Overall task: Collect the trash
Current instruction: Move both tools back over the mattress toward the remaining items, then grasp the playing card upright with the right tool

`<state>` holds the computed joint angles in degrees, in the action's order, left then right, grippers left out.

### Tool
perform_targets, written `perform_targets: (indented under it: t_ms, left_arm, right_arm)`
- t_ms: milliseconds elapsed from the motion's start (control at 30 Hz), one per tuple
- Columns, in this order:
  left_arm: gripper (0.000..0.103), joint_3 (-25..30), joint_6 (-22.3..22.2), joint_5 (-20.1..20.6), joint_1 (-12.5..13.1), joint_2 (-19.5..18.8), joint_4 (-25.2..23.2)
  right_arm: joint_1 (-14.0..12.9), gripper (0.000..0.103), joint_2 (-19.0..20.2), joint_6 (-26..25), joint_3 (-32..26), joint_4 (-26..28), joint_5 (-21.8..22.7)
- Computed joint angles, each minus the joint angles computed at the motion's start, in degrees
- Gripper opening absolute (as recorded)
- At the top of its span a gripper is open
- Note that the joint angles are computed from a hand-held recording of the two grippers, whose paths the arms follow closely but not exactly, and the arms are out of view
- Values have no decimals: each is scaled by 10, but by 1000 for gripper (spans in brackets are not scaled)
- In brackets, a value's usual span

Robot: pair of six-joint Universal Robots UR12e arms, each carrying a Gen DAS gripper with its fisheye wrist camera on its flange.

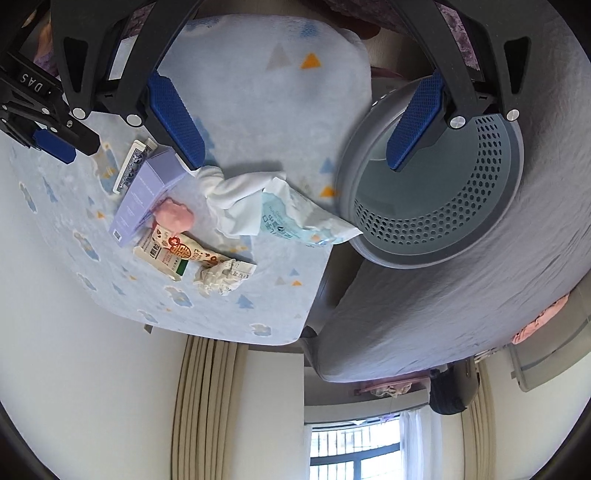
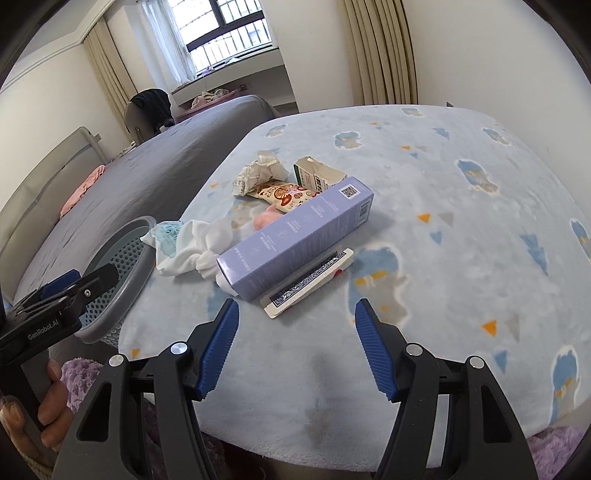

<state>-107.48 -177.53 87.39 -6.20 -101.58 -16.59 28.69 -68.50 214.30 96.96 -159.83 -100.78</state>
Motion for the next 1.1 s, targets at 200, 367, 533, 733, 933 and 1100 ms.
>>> perform_targets:
  t_ms: [200,367,533,733,933,1100]
  left_arm:
    - [97,2,-10,29,-7,-5,3]
    - [97,0,-18,34,-4,-7,0]
    - [97,0,-19,29,-1,-8,-5]
    - [97,-1,-23,22,0,-8,-8]
    - [97,-2,-27,11,3,-8,-11]
    - [97,-4,-31,-2,6,-8,-11]
  right_arm:
    - [-1,63,16,11,-13,26,2]
    - [0,63,29,11,-30,47,2]
    - [6,63,46,3,-54,75,-6]
    - [15,63,62,2,-81,119,-61]
    - [11,63,46,33,-61,137,-108]
    - [-2,63,18,74,-29,146,-104]
